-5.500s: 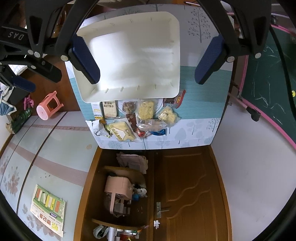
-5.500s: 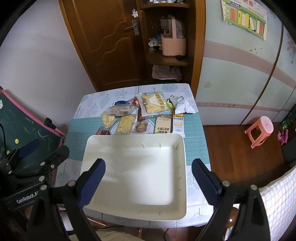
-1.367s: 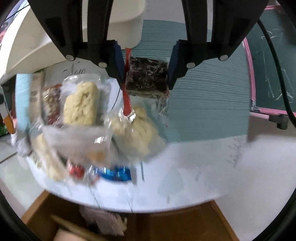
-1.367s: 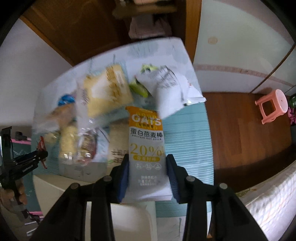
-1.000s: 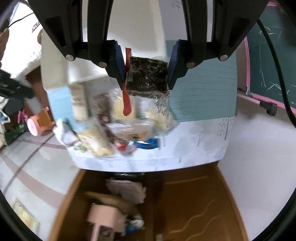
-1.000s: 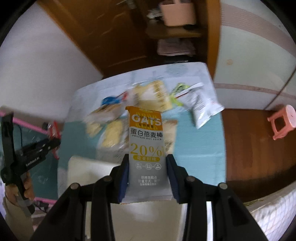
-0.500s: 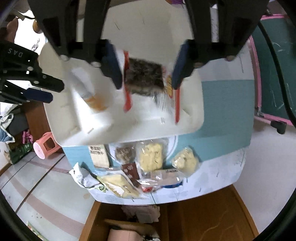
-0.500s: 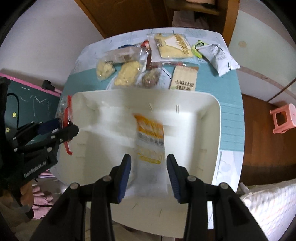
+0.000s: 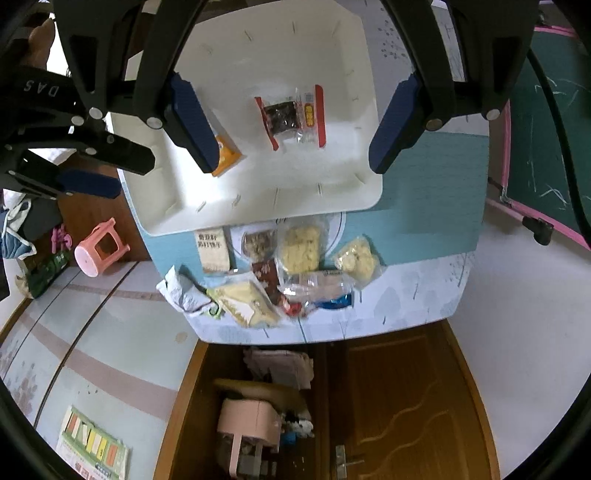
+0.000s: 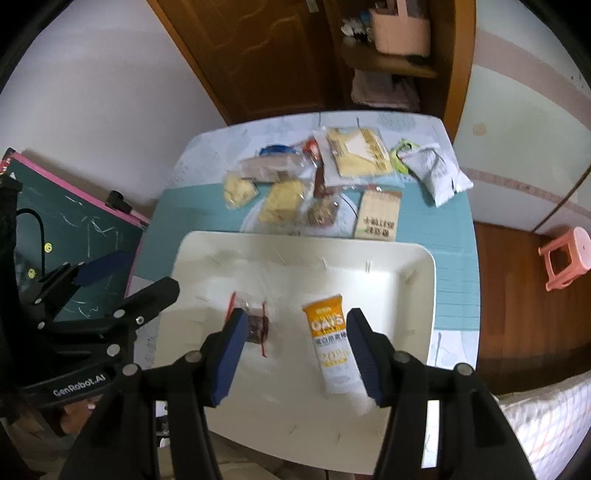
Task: Organize snacks
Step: 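Place the dark snack bag in the tray with left tool while right tool places oat bar, then grasp the clear puffed-snack bag with left tool while right tool grasps clear biscuit bag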
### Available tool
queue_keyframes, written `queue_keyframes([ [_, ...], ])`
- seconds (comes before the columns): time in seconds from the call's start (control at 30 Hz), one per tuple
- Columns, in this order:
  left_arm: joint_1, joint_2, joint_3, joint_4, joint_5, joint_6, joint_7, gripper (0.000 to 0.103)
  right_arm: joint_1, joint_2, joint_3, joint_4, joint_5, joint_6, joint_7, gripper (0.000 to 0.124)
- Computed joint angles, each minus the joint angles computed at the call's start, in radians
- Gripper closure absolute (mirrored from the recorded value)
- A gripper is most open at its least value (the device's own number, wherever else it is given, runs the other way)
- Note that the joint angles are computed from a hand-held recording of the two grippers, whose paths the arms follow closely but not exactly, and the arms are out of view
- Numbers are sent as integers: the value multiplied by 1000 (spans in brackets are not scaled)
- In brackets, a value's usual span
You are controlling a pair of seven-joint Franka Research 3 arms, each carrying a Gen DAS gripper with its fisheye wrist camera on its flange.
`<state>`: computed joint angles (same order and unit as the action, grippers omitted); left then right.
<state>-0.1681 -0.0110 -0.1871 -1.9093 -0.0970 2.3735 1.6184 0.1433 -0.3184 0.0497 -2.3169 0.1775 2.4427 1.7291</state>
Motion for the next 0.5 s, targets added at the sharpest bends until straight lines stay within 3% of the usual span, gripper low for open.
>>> queue_keyframes([
  [0.27,-2,-25,2,-33,6,52,6,21,1,-9,4,-12,1,19,11,68],
  [0.5,2,-36,16,-48,-75,113,34,21,-2,-10,1,-13,5,40,25,68],
])
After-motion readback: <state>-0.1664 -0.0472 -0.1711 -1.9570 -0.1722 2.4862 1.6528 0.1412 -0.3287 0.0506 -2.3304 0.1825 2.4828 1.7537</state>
